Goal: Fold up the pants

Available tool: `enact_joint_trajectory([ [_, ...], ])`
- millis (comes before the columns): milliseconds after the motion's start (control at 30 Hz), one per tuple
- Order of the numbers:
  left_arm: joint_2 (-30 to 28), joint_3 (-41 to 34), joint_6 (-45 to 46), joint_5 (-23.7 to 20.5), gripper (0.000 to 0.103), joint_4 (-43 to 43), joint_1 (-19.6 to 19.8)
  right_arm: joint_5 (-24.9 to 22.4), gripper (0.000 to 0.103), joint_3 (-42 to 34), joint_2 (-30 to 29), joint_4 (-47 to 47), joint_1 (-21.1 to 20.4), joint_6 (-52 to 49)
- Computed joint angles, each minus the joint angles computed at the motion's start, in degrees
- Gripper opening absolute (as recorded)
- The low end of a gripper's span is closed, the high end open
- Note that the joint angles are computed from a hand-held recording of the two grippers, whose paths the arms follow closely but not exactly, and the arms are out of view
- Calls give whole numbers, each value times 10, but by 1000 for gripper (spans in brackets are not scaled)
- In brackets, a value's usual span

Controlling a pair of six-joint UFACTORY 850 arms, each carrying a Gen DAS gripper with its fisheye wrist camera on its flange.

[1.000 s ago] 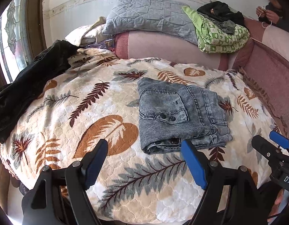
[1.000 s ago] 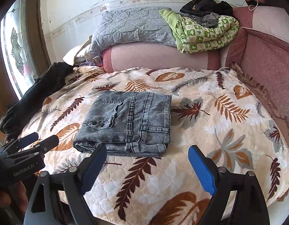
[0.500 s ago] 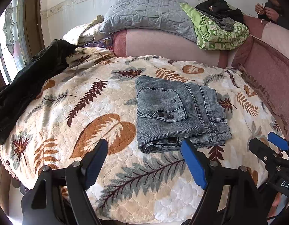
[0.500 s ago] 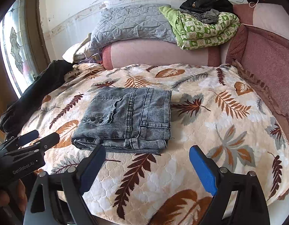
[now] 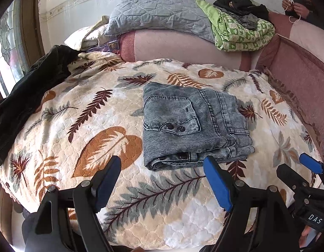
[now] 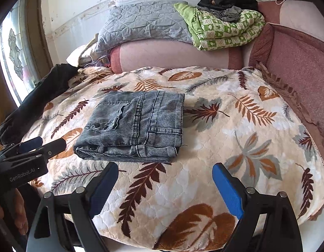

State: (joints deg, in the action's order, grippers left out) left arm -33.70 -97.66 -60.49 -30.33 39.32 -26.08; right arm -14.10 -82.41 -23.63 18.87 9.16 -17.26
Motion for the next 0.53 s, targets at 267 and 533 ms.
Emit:
enact_joint_trajectory([
  [267, 2, -1, 7, 7, 81, -8, 2, -1, 93, -8, -2, -20, 3, 10],
  [533, 3, -6, 64, 60, 99, -79, 17, -1, 93, -13, -5, -42, 4, 29],
])
